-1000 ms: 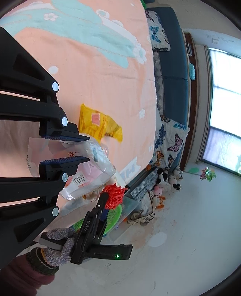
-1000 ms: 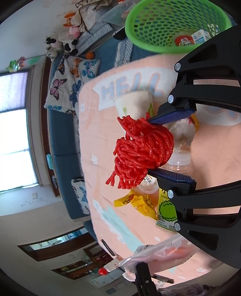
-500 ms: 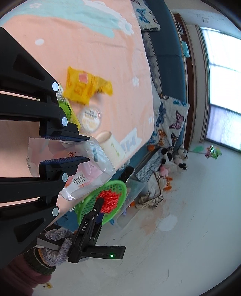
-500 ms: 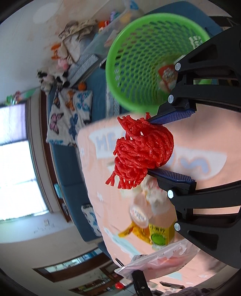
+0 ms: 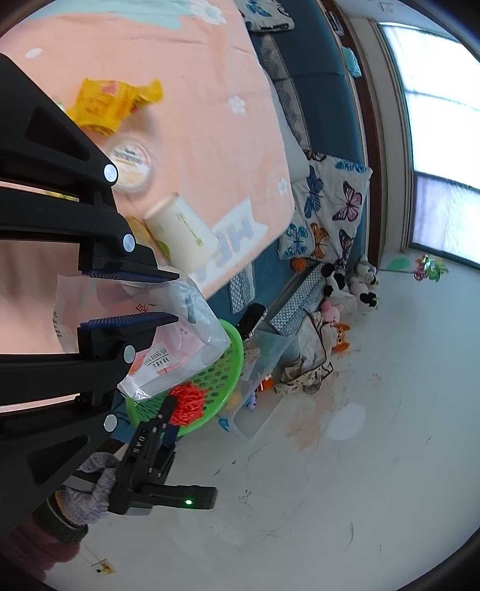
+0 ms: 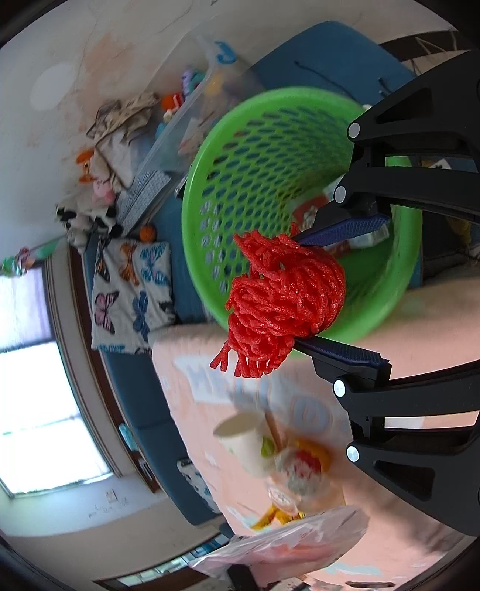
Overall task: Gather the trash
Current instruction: 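Carry the red foam net over the green basket and open the right gripper, then carry the clear plastic bag over the basket and open the left gripper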
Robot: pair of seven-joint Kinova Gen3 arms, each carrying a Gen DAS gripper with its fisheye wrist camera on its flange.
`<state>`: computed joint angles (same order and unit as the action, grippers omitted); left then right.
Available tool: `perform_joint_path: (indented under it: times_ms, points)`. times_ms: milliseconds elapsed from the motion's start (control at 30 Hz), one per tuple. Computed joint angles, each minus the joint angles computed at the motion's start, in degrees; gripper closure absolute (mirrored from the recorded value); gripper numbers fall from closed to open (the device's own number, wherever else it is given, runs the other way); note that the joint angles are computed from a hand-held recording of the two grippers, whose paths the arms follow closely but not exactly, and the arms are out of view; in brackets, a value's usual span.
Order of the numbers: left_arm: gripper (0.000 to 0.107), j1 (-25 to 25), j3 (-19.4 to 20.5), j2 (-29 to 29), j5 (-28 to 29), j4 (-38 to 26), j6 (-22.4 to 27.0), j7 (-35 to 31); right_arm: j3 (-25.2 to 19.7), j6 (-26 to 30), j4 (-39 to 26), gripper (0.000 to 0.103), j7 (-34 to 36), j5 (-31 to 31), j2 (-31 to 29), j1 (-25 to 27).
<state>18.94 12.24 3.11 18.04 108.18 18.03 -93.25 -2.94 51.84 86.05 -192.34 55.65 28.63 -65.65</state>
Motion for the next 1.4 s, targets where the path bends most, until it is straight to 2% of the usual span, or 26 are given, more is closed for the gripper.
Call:
perform_joint_path:
  times_ms: [133,333,467,667,1100,1267,1400]
  points:
    - [0.092,2.1,-0.1,2.8,-4.6,-3.7,0.7,4.0,0.2,-0.8,2.7,0.051,-2.3,-0.2,-1.0,0.9]
    - [0.092,6.3,-0.9,7.3,-11.9,-9.9,2.5,10.2,-0.3,-1.5,5.7,0.041,-5.3,0.2,-2.1,1.9]
    - [0.092,7.8,-0.9,9.9,-14.3,-13.2,3.9,12.4,-0.9,-0.9,7.2,0.036,-6.6,0.9,-2.8,2.2]
    - [0.092,11.2,-2.1,13.7,-17.9,-17.6,5.3,15.5,-2.2,0.2,9.9,0.035,-10.3,2.7,-4.7,1.9]
    - [0.092,14.5,-2.3,21.7,-19.0,-26.4,8.5,17.3,-6.0,5.5,13.4,0.033,-16.1,5.8,-6.9,0.7]
    - [0.089,15.5,-3.0,23.7,-19.3,-28.3,9.8,18.3,-7.1,6.2,14.1,0.033,-17.9,6.5,-7.5,0.7]
    - [0.087,14.4,-1.8,24.4,-17.9,-27.9,9.6,17.5,-7.7,6.5,14.4,0.033,-18.3,6.8,-7.7,0.8]
